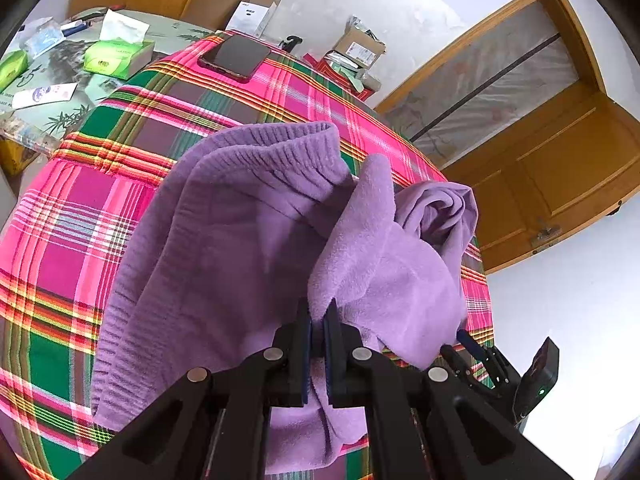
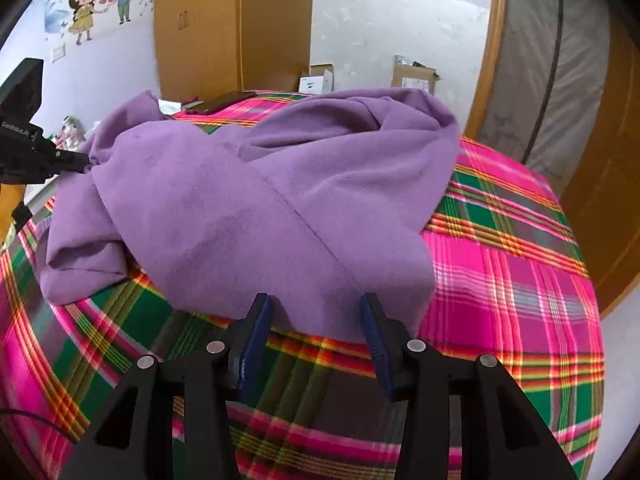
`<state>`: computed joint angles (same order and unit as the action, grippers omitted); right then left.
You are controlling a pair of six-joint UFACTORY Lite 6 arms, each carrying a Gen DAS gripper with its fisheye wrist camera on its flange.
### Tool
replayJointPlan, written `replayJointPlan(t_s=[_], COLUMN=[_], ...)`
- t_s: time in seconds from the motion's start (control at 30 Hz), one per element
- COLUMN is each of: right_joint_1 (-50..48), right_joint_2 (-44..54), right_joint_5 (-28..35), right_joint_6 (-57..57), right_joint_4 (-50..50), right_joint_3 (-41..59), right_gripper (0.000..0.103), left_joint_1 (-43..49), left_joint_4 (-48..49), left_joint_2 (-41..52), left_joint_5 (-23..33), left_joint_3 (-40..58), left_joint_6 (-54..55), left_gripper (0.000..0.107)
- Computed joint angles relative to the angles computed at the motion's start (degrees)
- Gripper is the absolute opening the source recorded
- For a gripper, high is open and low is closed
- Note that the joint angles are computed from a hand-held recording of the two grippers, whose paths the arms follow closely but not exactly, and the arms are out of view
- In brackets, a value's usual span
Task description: Fold clothes
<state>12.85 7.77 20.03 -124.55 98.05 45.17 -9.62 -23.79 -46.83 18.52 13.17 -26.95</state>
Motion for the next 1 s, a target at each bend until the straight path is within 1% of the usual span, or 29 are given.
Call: replayJointPlan(t_s=[0.07, 0.17, 0.23, 0.3, 0.33, 0.37, 0.5, 0.53, 0.57, 0.6, 0.67, 0.77, 0.87, 1.0], right_joint_1=[0.80, 3.30, 4.40, 5.08, 5.52, 5.87, 5.41, 5.35, 5.65, 5.96, 6.54, 5.61, 3.35, 0.27], right_joint_2=[0.45, 1.50, 2.25, 3.24, 3.36, 3.90, 3.90, 3.70, 3.27, 2.81, 1.37, -0.53, -3.13, -9.15], right_joint_5=[-1.55, -4.75, -6.11, -6.59, -7.00, -7.34, -6.68, -6.60, -6.99, -7.35, -7.66, -6.17, -3.27, 0.23], right_joint_6=[-1.64, -8.76, -11.53, -11.63, -13.48, -14.53, -10.66, -10.58, -12.03, -13.90, -19.95, -18.10, -10.36, -4.62], right_joint_4=[1.31, 8.22, 11.18, 11.06, 12.79, 13.80, 10.51, 10.44, 11.74, 13.46, 19.18, 17.53, 9.96, 5.09], right_joint_3=[0.15, 0.99, 1.97, 3.17, 3.23, 3.72, 3.93, 3.72, 3.26, 2.73, 1.14, -0.53, -2.05, -5.11], right_gripper=[0.049, 0.049, 0.050, 0.053, 0.054, 0.054, 0.053, 0.047, 0.037, 0.033, 0.014, 0.008, 0.007, 0.007], left_joint_1=[-0.55, -0.56, -0.53, -0.30, -0.10, 0.27, 1.22, 1.03, 0.53, -0.25, -1.65, -3.44, -5.75, -10.71], left_joint_4=[1.85, 2.77, 4.10, 4.17, 3.96, 3.40, 1.83, 2.61, 3.82, 5.64, 8.82, 12.95, 18.16, 27.13], left_joint_2=[-0.69, -2.11, -2.96, -2.93, -3.06, -3.20, -3.54, -3.87, -3.86, -3.71, -3.74, -4.21, -5.02, -6.06], left_joint_5=[0.15, 0.51, 0.95, 1.10, 1.22, 1.34, 1.65, 1.82, 1.74, 1.56, 1.45, 1.72, 2.54, 3.84], left_joint_3=[-0.01, -0.32, -0.53, -0.63, -0.74, -0.90, -1.44, -1.55, -1.47, -1.30, -1.08, -0.84, -0.45, 0.61], left_joint_6=[-1.96, -3.43, -4.84, -4.97, -4.76, -4.05, -2.46, -3.31, -4.69, -6.77, -10.55, -15.61, -21.70, -32.34], left_gripper=[0.005, 0.005, 0.005, 0.005, 0.005, 0.005, 0.005, 0.005, 0.005, 0.005, 0.005, 0.005, 0.005, 0.005])
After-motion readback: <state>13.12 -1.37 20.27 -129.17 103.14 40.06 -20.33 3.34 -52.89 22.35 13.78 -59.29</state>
